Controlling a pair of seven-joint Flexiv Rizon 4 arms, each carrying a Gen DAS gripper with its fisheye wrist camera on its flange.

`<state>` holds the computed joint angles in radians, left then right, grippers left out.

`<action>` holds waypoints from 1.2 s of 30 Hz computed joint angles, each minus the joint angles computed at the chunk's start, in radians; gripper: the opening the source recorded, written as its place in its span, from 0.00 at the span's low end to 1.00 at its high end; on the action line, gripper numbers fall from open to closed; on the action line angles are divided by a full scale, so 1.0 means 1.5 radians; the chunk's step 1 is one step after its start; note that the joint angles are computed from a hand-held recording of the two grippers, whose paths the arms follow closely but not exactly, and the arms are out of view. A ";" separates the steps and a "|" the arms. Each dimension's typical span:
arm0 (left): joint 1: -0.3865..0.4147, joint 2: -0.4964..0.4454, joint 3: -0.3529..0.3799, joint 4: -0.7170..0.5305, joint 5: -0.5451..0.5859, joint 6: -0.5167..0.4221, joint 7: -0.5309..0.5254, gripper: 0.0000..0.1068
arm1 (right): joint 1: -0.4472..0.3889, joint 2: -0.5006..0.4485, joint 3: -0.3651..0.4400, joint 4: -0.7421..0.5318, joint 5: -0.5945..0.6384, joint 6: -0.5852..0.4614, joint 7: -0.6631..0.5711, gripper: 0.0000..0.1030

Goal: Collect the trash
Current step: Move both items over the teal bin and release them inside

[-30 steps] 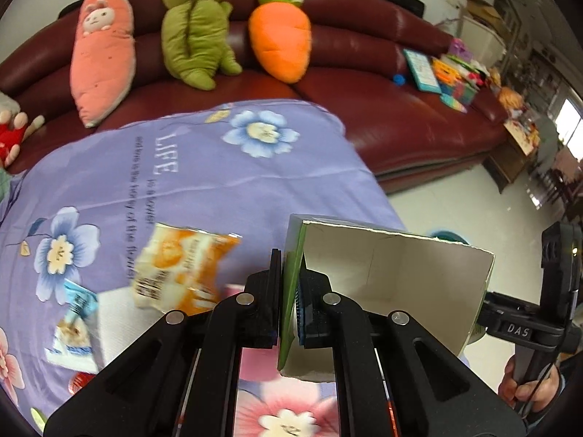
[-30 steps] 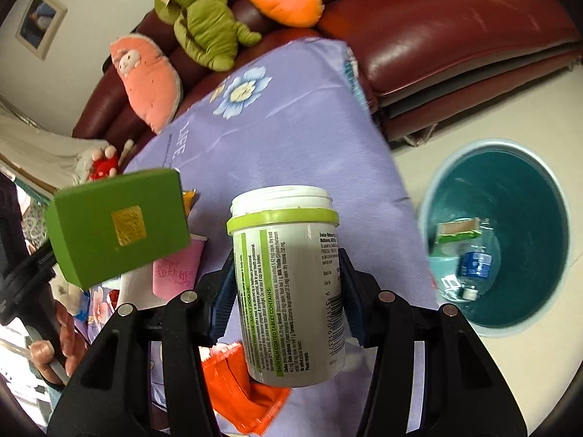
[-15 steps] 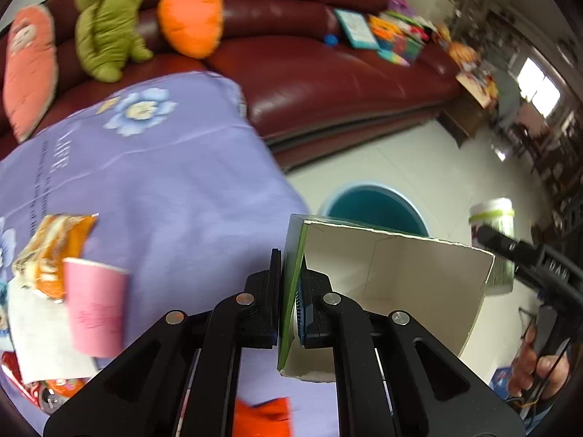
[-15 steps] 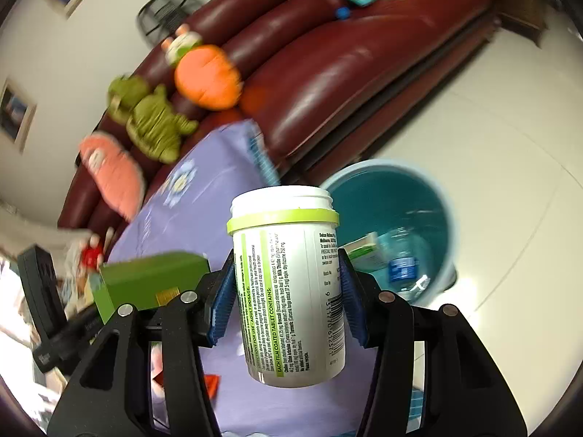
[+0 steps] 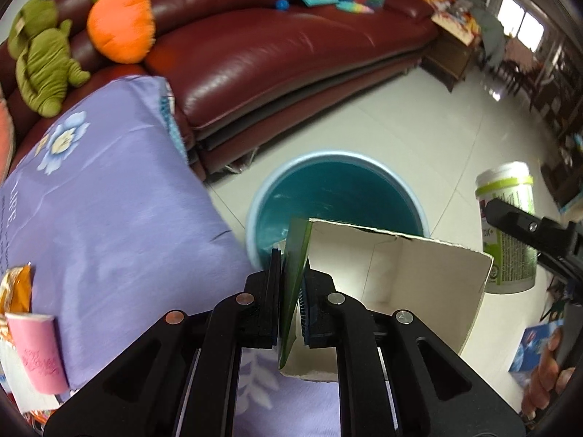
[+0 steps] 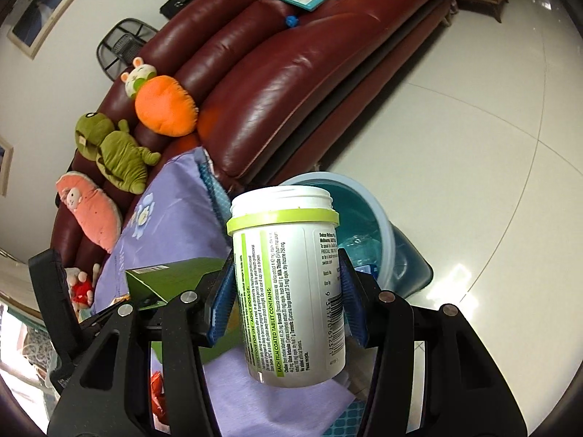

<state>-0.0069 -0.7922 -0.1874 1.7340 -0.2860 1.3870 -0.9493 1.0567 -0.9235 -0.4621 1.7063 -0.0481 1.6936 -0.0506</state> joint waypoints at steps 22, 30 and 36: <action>-0.026 -0.045 0.025 -0.057 0.024 -0.047 -0.023 0.58 | -0.066 -0.006 0.066 -0.033 -0.052 -0.038 0.001 0.48; 0.005 -0.022 -0.001 -0.013 0.008 -0.017 0.000 0.69 | -0.088 -0.009 0.092 -0.060 -0.084 -0.063 0.006 0.48; 0.044 -0.007 -0.029 0.019 -0.013 0.017 0.014 0.78 | -0.136 -0.022 0.146 -0.114 -0.135 -0.131 -0.007 0.49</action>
